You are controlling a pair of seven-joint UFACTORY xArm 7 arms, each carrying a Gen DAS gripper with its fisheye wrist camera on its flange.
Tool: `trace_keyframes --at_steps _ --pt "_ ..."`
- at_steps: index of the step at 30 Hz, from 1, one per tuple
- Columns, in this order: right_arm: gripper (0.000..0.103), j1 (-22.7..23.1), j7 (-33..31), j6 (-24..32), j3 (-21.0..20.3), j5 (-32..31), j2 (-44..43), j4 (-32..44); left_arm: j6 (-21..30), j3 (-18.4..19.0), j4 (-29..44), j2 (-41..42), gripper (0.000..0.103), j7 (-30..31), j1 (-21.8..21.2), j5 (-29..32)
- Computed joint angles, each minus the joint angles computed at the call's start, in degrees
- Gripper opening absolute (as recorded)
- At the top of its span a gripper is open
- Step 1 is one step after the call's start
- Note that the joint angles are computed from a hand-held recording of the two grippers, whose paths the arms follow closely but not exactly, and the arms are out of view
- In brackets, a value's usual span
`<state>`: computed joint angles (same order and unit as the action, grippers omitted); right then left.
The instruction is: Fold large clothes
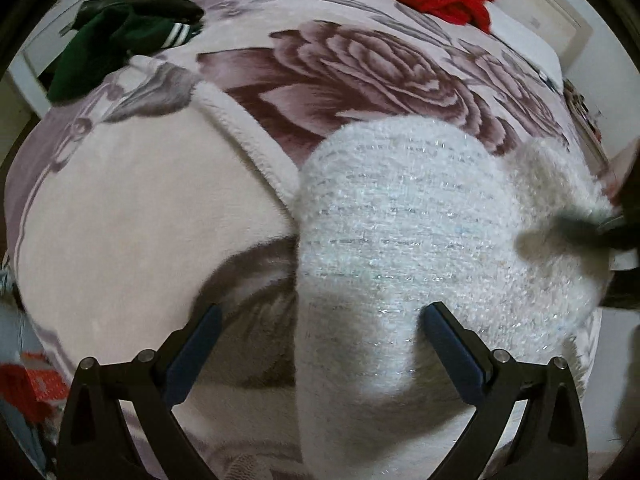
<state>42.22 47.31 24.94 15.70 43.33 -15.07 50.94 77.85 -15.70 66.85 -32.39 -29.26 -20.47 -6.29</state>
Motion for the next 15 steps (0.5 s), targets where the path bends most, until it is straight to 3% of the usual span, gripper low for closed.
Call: trace_keyframes --at_steps 1,4,6,8,11,12,15 --pt "0.016 1.67 -1.92 -1.65 -1.01 2.26 1.21 -0.31 0.60 -0.03 0.62 -0.18 0.103 -0.82 0.30 0.11" --pt "0.012 1.82 1.47 -5.39 1.69 4.00 -1.04 -2.60 0.37 0.35 1.56 -1.16 0.103 -3.30 0.97 -0.93" --pt "0.011 2.17 7.94 -8.69 3.99 2.43 -5.52 -5.52 0.02 -0.09 2.78 -0.14 0.103 -4.21 0.89 -1.54" --pt "0.011 -0.42 17.34 -7.02 6.75 -3.29 -11.80 -6.33 -1.48 -0.73 4.29 1.25 0.103 -4.33 0.50 -1.57" --pt "0.011 -5.69 27.59 -1.16 9.41 -10.50 -17.23 -2.85 -2.59 -2.61 8.10 3.96 0.103 -4.09 0.38 1.51" --pt "0.011 -5.97 30.49 1.67 8.47 -12.99 -19.56 -2.60 -3.03 -3.50 9.53 5.33 0.103 -3.56 0.18 2.93" --pt "0.011 -7.36 32.25 15.60 5.90 -20.53 -22.33 -0.32 -3.90 -4.27 10.49 8.27 0.103 -2.87 -0.82 4.70"
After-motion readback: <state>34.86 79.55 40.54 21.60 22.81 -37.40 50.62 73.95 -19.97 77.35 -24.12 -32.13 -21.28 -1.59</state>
